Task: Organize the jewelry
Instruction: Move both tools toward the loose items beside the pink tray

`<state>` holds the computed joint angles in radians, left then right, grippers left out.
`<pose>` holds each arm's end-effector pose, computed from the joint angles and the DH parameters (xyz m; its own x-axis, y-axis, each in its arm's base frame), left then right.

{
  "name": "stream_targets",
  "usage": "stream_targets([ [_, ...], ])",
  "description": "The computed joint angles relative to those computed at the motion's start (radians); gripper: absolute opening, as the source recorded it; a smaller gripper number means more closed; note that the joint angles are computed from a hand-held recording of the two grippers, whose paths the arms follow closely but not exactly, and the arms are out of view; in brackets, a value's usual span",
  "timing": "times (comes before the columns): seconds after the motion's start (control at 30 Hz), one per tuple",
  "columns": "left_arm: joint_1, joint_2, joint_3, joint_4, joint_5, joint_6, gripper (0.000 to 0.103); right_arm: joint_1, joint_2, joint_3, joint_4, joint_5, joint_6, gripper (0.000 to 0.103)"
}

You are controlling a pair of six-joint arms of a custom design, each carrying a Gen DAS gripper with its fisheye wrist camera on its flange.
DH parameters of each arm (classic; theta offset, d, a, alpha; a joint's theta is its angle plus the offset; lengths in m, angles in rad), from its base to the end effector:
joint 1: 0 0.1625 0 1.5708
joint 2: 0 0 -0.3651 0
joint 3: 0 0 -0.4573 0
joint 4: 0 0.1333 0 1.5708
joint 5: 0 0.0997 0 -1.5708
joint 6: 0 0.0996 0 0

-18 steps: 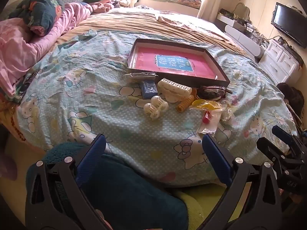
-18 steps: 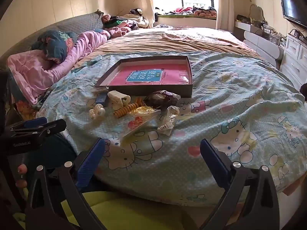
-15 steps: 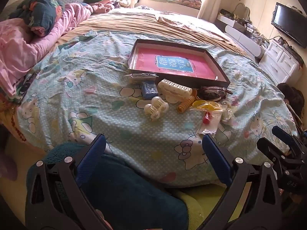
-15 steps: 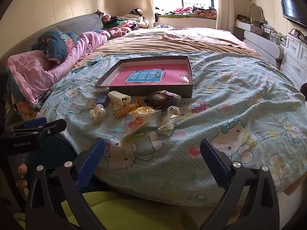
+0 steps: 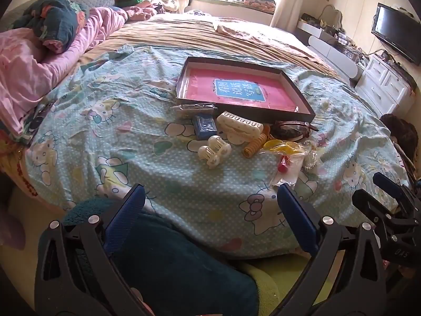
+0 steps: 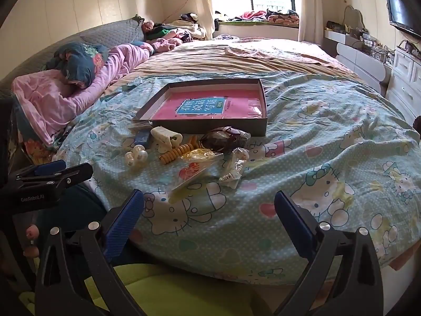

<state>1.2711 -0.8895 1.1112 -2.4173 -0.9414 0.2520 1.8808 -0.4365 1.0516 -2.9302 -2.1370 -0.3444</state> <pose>-0.0540 -0.8248 0.3386 -0.7867 0.1058 -0.6082 0.4498 0.7730 -0.4474 0.3307 -0.7705 0.0587 -0.7851 -0.1531 0.6001 -0.5200 0.6893 -0.5045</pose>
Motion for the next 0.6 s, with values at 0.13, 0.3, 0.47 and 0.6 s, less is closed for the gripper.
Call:
stream_targets([
  [0.13,-0.002,-0.001,0.003,-0.005,0.002,0.001,0.094,0.001,0.001,0.000,-0.001,-0.002,0.000,0.099],
  [0.3,-0.003,-0.001,0.001,-0.003,0.004,0.002,0.094,0.002,-0.001,0.002,-0.001,0.003,0.000,0.099],
  [0.47,-0.003,-0.003,0.001,-0.008,0.002,0.008,0.094,0.001,-0.004,0.007,-0.003,0.012,-0.002,0.099],
  [0.6,-0.004,-0.002,-0.001,-0.006,0.003,0.007,0.094,0.001,-0.007,0.010,-0.007,0.020,-0.007,0.099],
])
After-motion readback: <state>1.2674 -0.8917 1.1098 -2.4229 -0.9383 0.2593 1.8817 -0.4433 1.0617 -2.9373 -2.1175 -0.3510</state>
